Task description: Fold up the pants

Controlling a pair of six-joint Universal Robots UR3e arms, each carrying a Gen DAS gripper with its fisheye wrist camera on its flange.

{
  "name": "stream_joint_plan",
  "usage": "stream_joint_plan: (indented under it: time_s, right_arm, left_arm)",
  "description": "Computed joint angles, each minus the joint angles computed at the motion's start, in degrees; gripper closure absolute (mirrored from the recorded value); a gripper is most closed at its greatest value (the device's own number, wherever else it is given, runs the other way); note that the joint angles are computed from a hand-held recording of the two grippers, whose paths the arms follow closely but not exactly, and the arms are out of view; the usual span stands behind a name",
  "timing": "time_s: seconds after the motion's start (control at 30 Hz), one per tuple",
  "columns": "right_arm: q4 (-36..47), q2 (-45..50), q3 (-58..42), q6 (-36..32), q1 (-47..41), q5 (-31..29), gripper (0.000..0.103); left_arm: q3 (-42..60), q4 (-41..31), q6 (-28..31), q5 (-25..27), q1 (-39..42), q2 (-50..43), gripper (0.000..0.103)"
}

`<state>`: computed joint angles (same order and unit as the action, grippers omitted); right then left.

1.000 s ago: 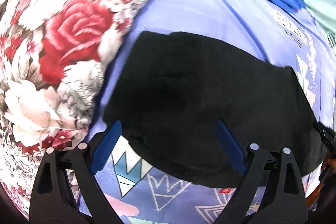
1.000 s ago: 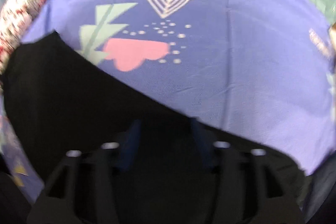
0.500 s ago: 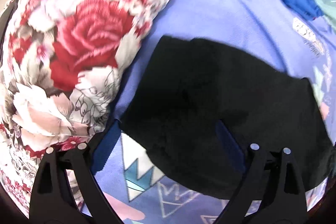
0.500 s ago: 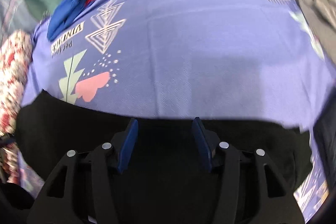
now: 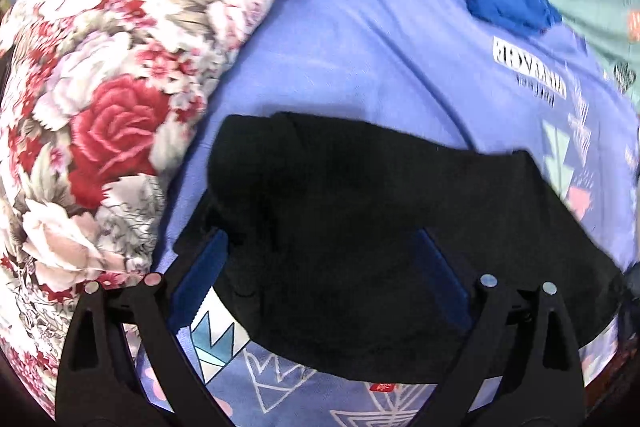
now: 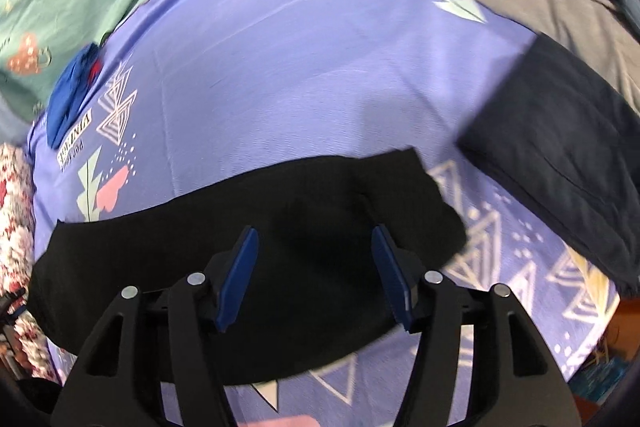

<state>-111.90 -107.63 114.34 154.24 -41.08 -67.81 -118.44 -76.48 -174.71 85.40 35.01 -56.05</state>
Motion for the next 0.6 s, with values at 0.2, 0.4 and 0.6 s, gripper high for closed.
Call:
stream_joint_plan:
  time_s: [0.2, 0.4, 0.6]
  right_arm:
    - [10.3, -8.5, 1.5, -7.5, -10.1, 2.0, 0.035]
    - [15.0, -10.3, 4.0, -9.4, -16.7, 2.9, 0.035]
    - [12.8, -9.5, 6.0, -8.1, -16.4, 2.2, 0.035]
  left_arm:
    - [-1.2, -0.2, 0.2, -0.6, -4.5, 3.0, 0.008]
    - [-0.7, 1.4, 0.7, -4.2, -7.1, 1.3, 0.008]
    - [-2.5, 0.5, -0.2, -4.9, -7.3, 0.7, 0.008]
